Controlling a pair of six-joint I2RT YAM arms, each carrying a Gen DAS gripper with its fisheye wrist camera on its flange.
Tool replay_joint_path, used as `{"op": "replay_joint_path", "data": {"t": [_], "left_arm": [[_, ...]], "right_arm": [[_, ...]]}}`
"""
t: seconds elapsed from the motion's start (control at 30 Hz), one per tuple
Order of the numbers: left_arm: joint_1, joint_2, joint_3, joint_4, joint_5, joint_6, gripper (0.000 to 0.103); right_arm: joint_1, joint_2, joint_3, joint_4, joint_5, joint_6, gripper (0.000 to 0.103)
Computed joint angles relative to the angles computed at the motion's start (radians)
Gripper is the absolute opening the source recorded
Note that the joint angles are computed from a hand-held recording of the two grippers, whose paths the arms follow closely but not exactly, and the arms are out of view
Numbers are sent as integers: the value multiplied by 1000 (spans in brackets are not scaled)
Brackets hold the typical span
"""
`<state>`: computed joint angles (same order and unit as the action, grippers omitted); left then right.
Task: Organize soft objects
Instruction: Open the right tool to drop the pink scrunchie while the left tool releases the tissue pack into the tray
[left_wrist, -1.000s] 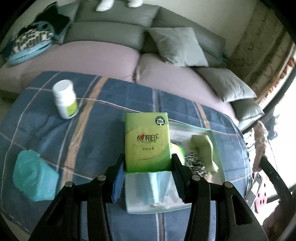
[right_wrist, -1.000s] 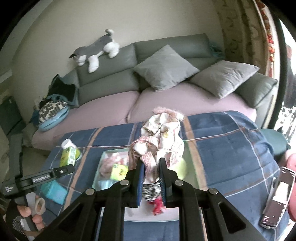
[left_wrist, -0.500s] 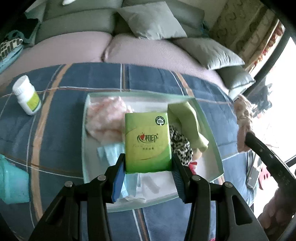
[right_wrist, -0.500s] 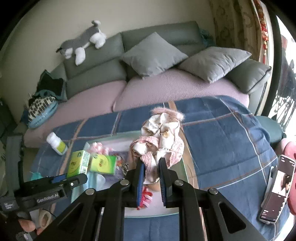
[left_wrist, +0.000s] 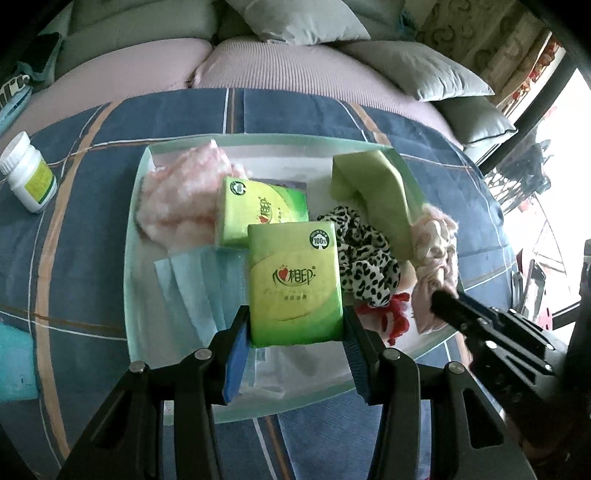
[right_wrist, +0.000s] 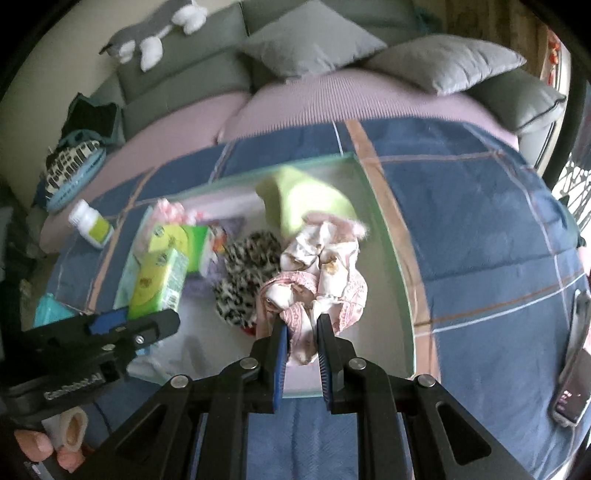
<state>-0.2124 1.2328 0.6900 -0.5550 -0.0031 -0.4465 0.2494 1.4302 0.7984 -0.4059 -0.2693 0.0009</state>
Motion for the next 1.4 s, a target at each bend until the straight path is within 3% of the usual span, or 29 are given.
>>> {"op": "replay_joint_path", "data": {"t": [0.57, 0.93, 1.0, 1.27, 1.37, 1.4], "left_arm": [[-4, 106, 0, 43, -5, 7, 49], [20, -3, -11, -30, 49, -7, 56], [24, -26, -7, -49, 52, -6, 57], [34, -121, 16, -132, 11, -4, 68], [45, -169, -1, -157, -51, 1, 87], [55, -179, -7, -159, -57, 3, 87]], "right_arm": [[-9, 94, -2, 30, 20, -5, 20], [25, 49, 17, -17, 61, -1, 22], [28, 40, 21, -25, 62, 3, 24], [50, -8, 19, -47, 74, 30, 53], [61, -19, 20, -55, 75, 37, 58], [68, -24, 19, -58, 80, 38, 60]]}}
